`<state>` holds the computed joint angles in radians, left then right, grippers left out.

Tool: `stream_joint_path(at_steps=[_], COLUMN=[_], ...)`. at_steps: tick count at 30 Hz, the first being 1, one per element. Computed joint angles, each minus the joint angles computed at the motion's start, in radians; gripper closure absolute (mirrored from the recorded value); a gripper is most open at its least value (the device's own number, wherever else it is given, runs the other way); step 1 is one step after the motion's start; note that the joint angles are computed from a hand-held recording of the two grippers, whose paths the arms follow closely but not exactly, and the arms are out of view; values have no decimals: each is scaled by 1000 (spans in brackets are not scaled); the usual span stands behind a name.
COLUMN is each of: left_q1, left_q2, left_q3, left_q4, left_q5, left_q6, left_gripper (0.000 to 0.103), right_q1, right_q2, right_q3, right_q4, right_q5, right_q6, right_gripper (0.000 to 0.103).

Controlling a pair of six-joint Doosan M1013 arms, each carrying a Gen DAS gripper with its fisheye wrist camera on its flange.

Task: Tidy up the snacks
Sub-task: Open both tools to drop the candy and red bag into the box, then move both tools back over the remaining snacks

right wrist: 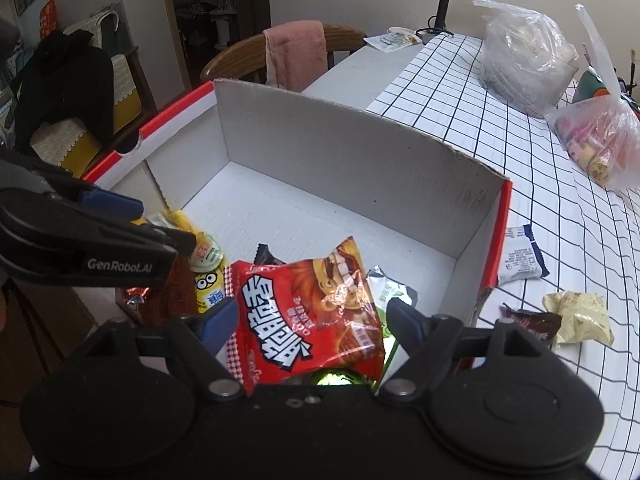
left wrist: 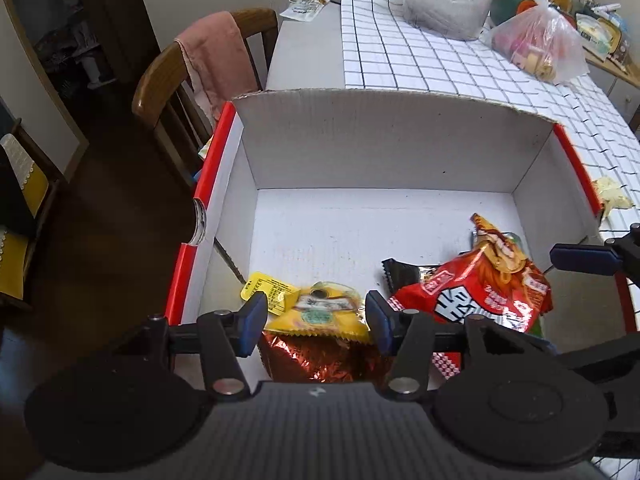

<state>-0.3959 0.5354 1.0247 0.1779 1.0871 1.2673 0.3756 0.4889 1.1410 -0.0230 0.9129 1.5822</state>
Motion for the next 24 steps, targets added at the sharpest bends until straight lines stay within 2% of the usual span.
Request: stream_joint_path(at_steps=[4, 10, 21, 24], left_q1=[-1, 1, -22, -28], left_q2=[-25, -63, -132, -150], left_q3=[31, 74, 140, 158], left_q4=[-14, -48, -80, -112], left_q5=[-41, -97, -204, -240], left_q6=[-8, -28, -35, -19], left_gripper=[39, 32, 27, 22], right_q1=[-5, -20, -56, -71], right_q2=[-25, -68, -163, -193], right_q3=[27, 71, 169, 202], right_q4=[7, 59, 175, 204], right_q5=[-31, -76, -165, -186], right_q6=[7, -3, -54, -69], right_gripper=[18, 14, 2, 2])
